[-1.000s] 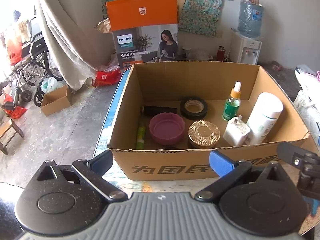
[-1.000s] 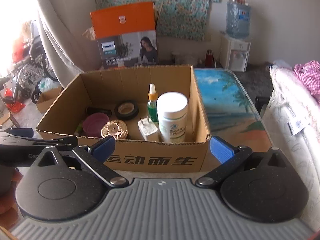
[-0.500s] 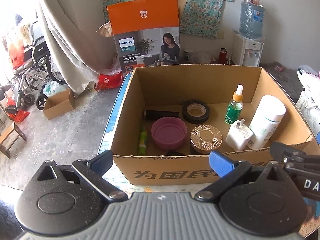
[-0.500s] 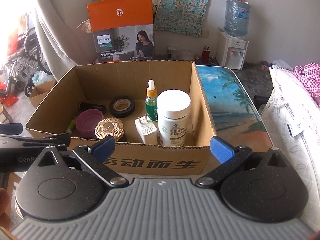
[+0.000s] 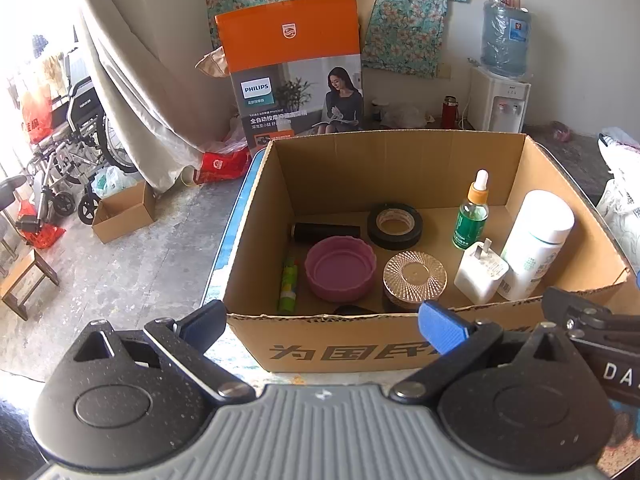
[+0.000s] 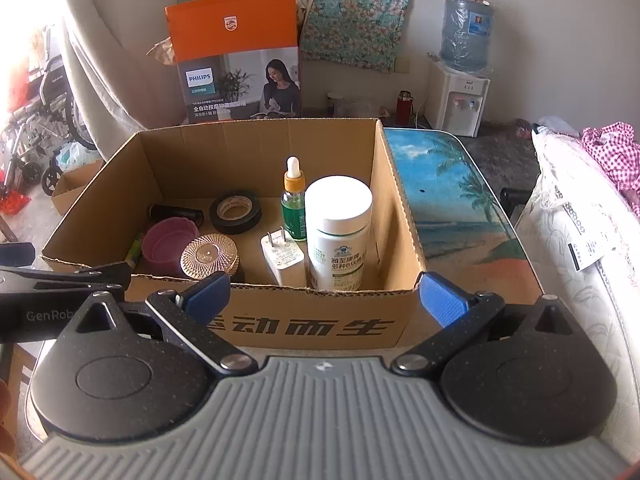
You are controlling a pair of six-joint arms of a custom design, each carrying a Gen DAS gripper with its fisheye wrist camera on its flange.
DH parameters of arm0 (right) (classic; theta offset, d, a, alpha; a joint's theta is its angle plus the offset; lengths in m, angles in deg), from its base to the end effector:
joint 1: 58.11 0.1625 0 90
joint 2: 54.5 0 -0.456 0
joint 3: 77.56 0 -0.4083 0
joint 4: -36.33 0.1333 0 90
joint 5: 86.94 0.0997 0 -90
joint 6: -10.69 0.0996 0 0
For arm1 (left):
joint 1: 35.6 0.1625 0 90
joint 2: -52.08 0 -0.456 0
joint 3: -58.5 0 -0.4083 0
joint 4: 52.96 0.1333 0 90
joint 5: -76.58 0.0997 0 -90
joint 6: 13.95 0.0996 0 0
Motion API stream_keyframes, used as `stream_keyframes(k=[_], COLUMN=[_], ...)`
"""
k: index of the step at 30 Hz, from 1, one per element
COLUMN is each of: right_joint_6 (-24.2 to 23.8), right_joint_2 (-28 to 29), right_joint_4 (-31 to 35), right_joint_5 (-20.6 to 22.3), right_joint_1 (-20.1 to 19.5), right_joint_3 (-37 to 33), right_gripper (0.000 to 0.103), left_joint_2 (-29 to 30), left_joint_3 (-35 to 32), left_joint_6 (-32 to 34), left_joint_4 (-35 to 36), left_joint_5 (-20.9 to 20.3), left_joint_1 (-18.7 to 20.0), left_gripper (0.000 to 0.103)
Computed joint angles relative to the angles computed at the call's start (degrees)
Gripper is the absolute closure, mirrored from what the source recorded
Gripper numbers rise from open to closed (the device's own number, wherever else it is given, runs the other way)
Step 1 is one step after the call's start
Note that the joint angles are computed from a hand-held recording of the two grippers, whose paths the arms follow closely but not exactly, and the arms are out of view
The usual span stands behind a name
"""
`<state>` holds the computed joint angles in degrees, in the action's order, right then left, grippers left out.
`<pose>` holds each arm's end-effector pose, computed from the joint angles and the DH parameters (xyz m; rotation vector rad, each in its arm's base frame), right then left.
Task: Organize rigid objects
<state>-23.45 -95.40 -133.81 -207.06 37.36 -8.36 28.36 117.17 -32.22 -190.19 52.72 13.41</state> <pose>0.1624 -0.8218 0.2927 0.4900 -2.2369 0.9179 -0.3935 -0.7949 0.0939 0.2670 2.0694 -0.8647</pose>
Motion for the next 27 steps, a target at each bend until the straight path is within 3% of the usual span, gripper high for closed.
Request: stream_keyframes(k=[27], right_joint_6=[0.0], right_joint_2=[-0.3], right_joint_4=[-0.2], right_joint_5=[-0.2], right_joint_1=[0.0], right_joint_3=[0.2], right_gripper=[0.001], left_joint_2=[0.3], left_joint_3=[-0.6], left_joint_6=[-0.2], left_joint_4=[-0.1], left_joint_5=[-0.3], left_joint_1=[-0.2], left_gripper=[0.001])
